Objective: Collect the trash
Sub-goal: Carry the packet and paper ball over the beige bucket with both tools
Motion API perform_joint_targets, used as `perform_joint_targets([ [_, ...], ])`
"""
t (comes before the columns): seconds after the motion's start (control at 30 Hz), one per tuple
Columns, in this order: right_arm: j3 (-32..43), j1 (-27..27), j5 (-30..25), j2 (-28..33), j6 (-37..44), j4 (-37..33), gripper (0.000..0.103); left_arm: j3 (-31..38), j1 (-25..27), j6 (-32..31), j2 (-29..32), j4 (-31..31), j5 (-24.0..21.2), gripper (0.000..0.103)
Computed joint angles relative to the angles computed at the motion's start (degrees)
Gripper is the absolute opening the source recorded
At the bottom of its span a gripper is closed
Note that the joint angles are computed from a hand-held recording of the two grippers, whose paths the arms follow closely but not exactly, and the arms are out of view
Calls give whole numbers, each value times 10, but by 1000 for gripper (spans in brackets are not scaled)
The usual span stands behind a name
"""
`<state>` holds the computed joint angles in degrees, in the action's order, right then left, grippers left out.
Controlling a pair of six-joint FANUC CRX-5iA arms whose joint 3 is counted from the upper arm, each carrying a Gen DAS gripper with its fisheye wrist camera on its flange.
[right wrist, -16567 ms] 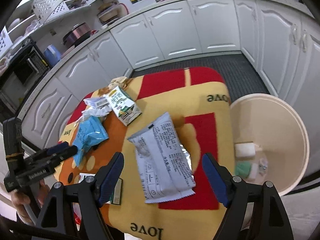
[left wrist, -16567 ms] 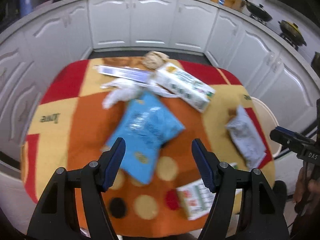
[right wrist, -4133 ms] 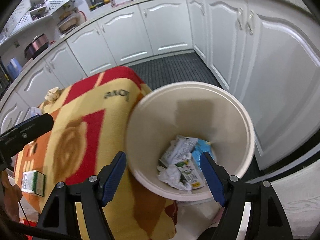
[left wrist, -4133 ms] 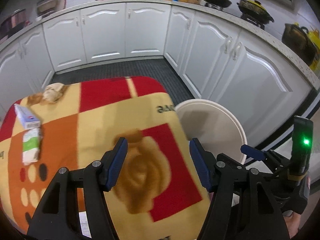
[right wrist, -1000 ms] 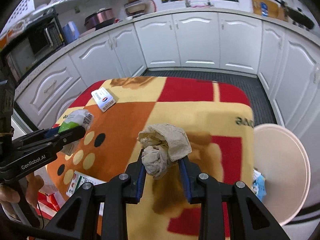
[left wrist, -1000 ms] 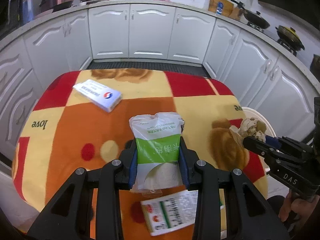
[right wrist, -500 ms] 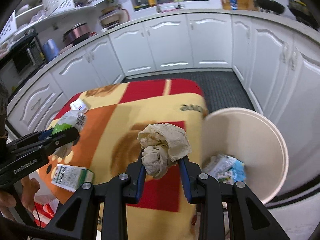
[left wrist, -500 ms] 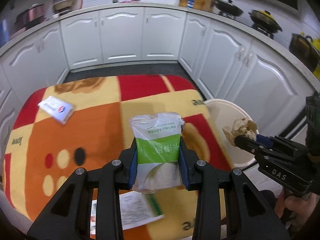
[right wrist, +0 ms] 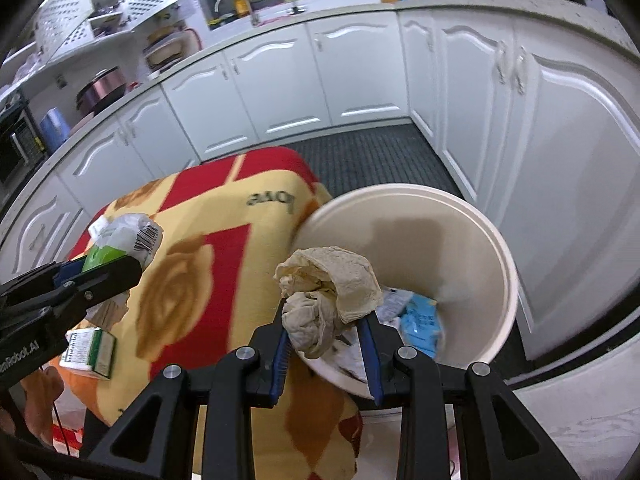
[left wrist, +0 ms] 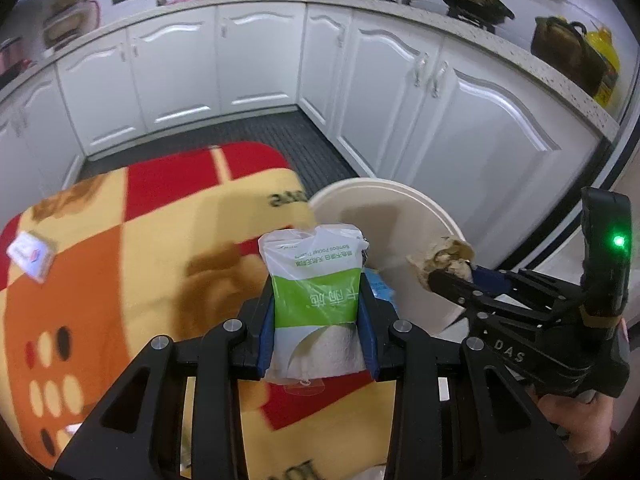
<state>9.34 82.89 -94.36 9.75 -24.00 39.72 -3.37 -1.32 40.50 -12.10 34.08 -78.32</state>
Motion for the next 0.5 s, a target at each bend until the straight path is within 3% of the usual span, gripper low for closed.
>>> perform_joint_targets([
  [0.43,-83,-1,5,-58,-72,-32,32,24,-79,77,61,-26,20,34],
  [0.5,-93,-4,9,-65,-77,-35,34,23,-85,86,64,-30,27,42],
])
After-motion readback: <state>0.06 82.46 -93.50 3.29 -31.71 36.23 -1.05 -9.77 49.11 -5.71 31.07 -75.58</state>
